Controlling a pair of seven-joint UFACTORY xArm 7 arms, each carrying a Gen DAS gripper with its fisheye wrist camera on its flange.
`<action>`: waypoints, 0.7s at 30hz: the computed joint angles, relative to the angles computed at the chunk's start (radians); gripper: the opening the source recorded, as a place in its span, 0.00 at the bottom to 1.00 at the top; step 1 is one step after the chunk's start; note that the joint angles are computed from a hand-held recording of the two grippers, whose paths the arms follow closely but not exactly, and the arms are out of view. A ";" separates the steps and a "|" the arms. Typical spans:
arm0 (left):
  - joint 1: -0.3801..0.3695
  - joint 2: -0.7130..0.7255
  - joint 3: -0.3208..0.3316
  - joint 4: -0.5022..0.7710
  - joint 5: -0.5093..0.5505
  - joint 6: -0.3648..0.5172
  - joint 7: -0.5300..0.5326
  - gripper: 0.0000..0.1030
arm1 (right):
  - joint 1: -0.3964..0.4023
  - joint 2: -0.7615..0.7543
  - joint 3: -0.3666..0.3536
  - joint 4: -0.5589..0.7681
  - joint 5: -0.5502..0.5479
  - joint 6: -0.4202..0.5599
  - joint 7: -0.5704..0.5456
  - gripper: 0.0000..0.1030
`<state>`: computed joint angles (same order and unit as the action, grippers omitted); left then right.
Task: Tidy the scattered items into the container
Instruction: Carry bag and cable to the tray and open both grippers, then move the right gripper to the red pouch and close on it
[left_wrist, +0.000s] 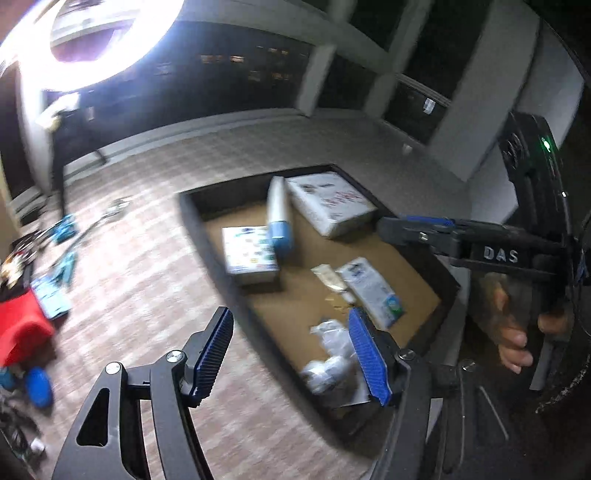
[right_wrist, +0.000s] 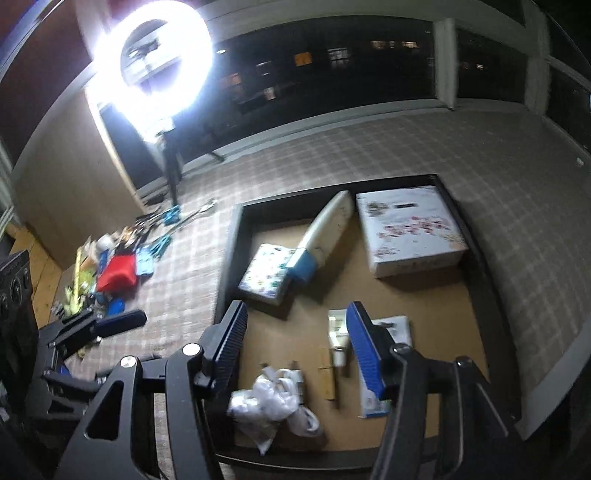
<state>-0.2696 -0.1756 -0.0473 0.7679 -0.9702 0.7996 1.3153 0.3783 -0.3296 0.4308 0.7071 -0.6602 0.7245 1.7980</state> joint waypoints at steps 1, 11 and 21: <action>0.005 0.007 0.002 -0.001 -0.001 -0.017 -0.005 0.60 | -0.004 0.022 -0.004 0.014 -0.009 -0.013 -0.016 0.53; 0.173 0.188 0.056 0.125 0.039 -0.159 -0.156 0.60 | 0.047 0.378 -0.114 0.313 -0.145 -0.173 -0.243 0.53; 0.337 0.361 0.026 0.270 0.063 -0.236 -0.293 0.60 | 0.106 0.810 -0.179 0.750 0.000 -0.252 -0.631 0.53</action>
<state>0.0670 0.1851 -0.0212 1.0381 -0.9067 0.5632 1.0219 0.4845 0.4803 0.2515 1.4570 -0.6602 0.4726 1.1667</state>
